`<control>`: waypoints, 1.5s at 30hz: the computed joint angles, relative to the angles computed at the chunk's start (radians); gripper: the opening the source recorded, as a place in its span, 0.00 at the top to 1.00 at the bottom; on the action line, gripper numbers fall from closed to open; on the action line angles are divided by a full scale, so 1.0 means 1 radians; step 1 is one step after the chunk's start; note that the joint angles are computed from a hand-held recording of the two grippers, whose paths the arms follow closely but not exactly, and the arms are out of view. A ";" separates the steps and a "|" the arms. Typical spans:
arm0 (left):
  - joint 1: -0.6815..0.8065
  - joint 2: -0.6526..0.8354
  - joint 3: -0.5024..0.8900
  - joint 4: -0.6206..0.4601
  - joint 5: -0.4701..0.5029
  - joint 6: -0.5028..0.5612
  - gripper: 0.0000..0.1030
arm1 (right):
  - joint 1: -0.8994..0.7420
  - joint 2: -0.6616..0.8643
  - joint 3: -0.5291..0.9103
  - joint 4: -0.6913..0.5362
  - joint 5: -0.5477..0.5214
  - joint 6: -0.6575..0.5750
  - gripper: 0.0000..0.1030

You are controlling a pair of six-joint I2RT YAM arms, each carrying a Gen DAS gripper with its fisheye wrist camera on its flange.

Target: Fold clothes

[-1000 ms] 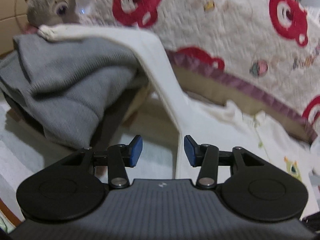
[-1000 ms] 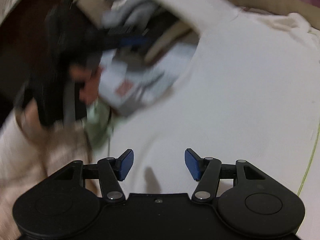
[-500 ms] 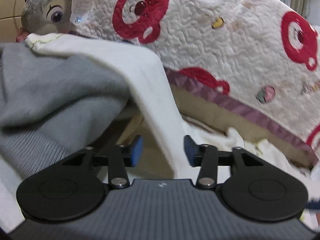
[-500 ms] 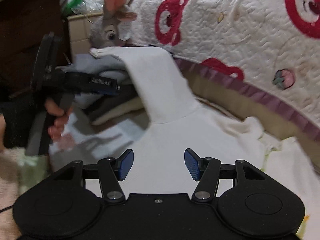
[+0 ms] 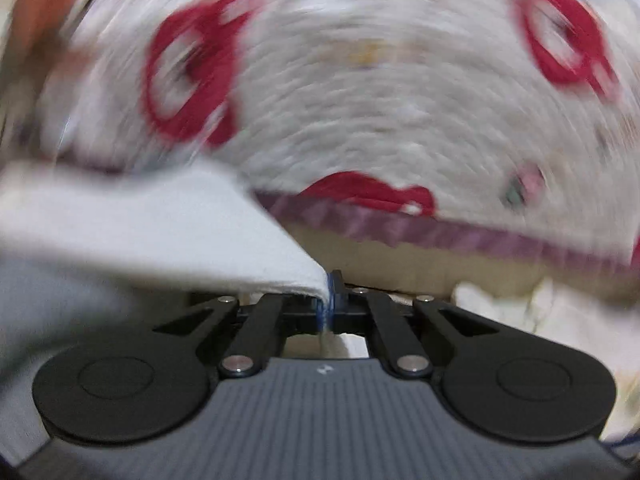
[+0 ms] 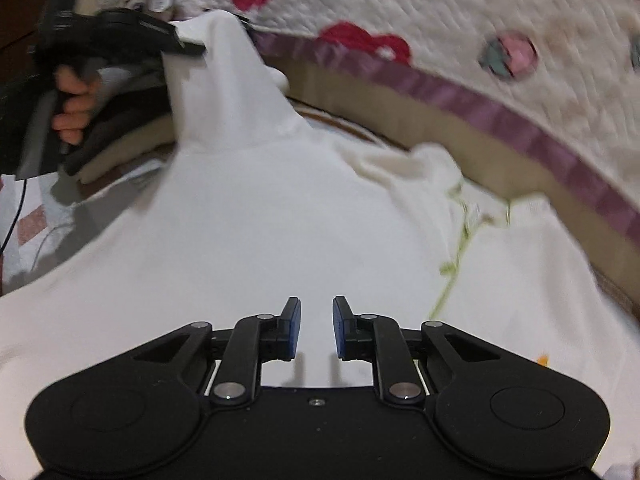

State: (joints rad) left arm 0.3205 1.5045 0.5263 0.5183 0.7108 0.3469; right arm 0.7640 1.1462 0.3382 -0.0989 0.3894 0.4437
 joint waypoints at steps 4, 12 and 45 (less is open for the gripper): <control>-0.173 -0.094 -0.077 -0.233 -0.033 0.250 0.98 | -0.067 -0.045 -0.083 0.051 -0.083 -0.004 0.81; -0.077 0.135 0.105 -0.859 0.024 0.482 0.77 | -0.060 -0.136 -0.039 -0.122 -0.063 -0.044 0.81; 0.157 0.310 0.053 -0.237 -0.019 0.227 0.98 | -0.265 0.757 0.985 -0.445 -0.620 -0.028 0.51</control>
